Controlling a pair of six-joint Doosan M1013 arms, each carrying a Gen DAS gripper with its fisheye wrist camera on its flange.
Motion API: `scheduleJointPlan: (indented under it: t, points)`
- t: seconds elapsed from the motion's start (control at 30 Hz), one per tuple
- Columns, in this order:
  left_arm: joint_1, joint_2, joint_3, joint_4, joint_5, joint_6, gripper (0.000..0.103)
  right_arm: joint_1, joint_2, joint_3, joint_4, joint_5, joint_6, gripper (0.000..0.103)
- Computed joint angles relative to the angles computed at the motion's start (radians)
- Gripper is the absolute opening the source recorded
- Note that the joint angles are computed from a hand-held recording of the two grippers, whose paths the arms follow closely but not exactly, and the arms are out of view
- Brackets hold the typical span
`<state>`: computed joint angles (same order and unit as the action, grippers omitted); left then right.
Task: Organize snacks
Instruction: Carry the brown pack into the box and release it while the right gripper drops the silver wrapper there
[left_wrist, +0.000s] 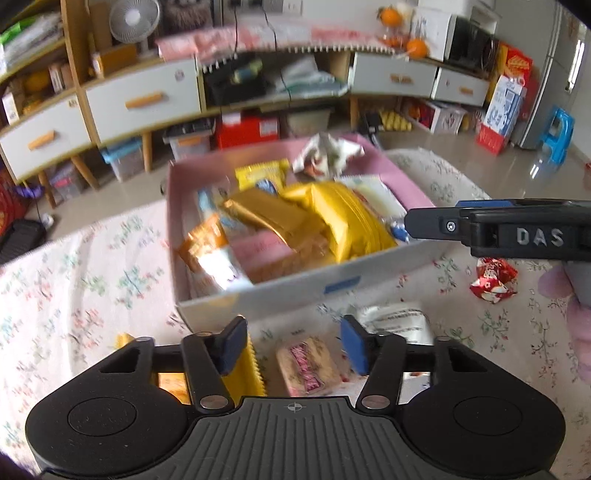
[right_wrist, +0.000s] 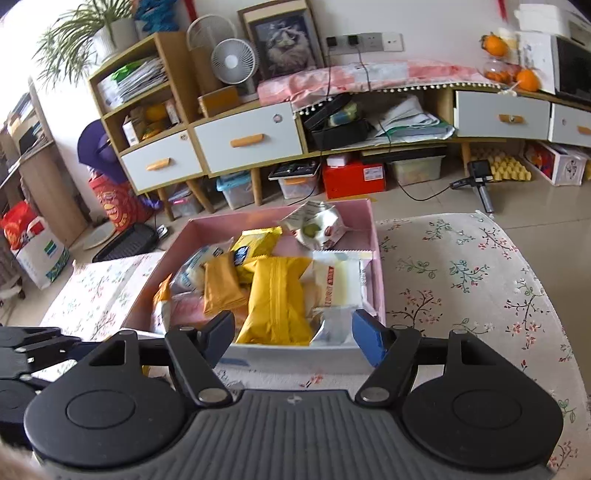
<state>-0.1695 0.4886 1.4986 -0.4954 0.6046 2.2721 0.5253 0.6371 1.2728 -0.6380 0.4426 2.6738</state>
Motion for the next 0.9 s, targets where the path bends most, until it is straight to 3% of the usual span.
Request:
scheduleJointPlan:
  t: [0.2,0.47,0.6,0.7,0.9]
  points:
    - [-0.025,0.033,-0.053,0.181,0.112,-0.240,0.042,-0.001,-0.002,0.008,0.015,-0.014,-0.045,0.069]
    - [-0.022,0.050,-0.067,0.200,0.155,-0.336,0.043,-0.001,-0.004,0.010,0.054,-0.012,-0.091,0.069]
    - [-0.025,0.050,-0.059,0.229,0.126,-0.379,0.032,-0.002,-0.001,-0.005,0.162,0.010,-0.218,0.069]
    - [-0.020,0.046,-0.052,0.209,0.115,-0.384,0.032,-0.004,0.001,-0.011,0.267,0.023,-0.336,0.069]
    - [-0.006,0.031,-0.041,0.142,0.094,-0.352,0.032,-0.004,0.003,-0.014,0.333,0.046,-0.426,0.069]
